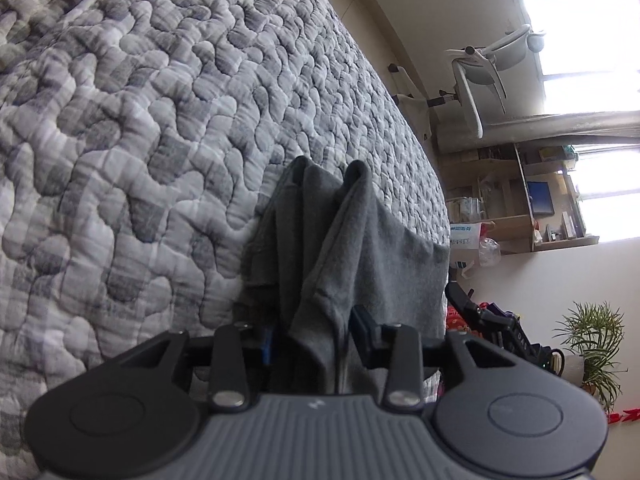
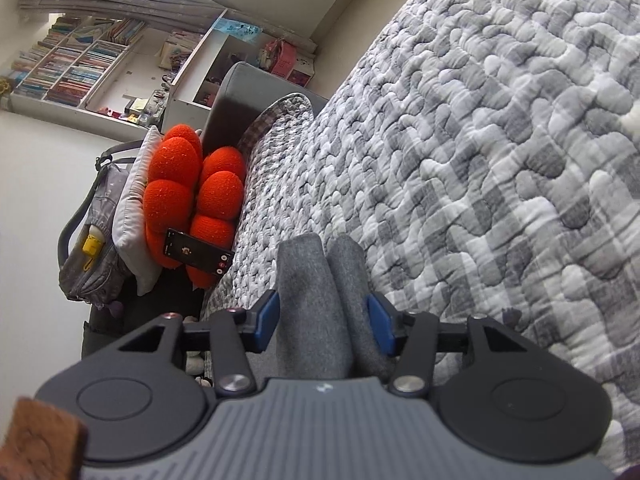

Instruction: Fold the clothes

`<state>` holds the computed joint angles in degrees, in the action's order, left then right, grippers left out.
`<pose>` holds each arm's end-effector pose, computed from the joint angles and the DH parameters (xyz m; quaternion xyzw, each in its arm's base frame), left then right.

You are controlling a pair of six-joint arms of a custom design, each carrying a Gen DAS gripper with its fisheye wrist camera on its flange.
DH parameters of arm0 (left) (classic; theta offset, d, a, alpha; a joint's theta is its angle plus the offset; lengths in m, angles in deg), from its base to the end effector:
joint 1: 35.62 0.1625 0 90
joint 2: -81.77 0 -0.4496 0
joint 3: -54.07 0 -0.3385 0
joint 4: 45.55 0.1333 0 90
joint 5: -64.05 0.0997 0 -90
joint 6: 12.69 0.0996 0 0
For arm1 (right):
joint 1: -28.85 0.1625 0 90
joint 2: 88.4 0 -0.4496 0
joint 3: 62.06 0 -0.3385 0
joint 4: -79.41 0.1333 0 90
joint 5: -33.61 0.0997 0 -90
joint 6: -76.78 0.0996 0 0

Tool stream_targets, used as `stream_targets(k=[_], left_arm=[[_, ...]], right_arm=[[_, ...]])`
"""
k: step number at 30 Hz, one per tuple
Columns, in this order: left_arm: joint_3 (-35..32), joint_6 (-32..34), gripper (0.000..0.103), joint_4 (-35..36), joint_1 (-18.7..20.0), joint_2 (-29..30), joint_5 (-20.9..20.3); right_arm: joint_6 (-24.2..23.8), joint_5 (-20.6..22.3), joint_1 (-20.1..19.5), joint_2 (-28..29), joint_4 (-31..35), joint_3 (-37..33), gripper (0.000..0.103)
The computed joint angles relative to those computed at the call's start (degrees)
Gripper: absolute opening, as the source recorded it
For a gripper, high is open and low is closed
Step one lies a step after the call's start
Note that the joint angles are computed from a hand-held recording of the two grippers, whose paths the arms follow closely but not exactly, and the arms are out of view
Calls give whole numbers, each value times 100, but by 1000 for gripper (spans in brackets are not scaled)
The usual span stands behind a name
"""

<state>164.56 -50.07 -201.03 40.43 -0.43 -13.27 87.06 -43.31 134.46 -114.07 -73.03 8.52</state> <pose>0.0307 -0.5200 0.4304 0.2257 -0.9152 0.3310 0.0429 0.3571 -0.6989 0.0558 -0.0630 0.9800 -0.1223 0.1436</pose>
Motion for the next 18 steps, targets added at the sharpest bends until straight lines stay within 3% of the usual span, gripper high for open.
stream_targets(k=[6,9,18], left_arm=[[204,-27,39,-507,53,33,-64],[350,21,37,-868,32,90,-63],[439,-101,24,-893,-443,-7,669]], right_arm=[[-253,-320,94,38,142,-34,53],[-487,-523,187,73,48,6,46],[-503,-697,329,27,-309,151,30]])
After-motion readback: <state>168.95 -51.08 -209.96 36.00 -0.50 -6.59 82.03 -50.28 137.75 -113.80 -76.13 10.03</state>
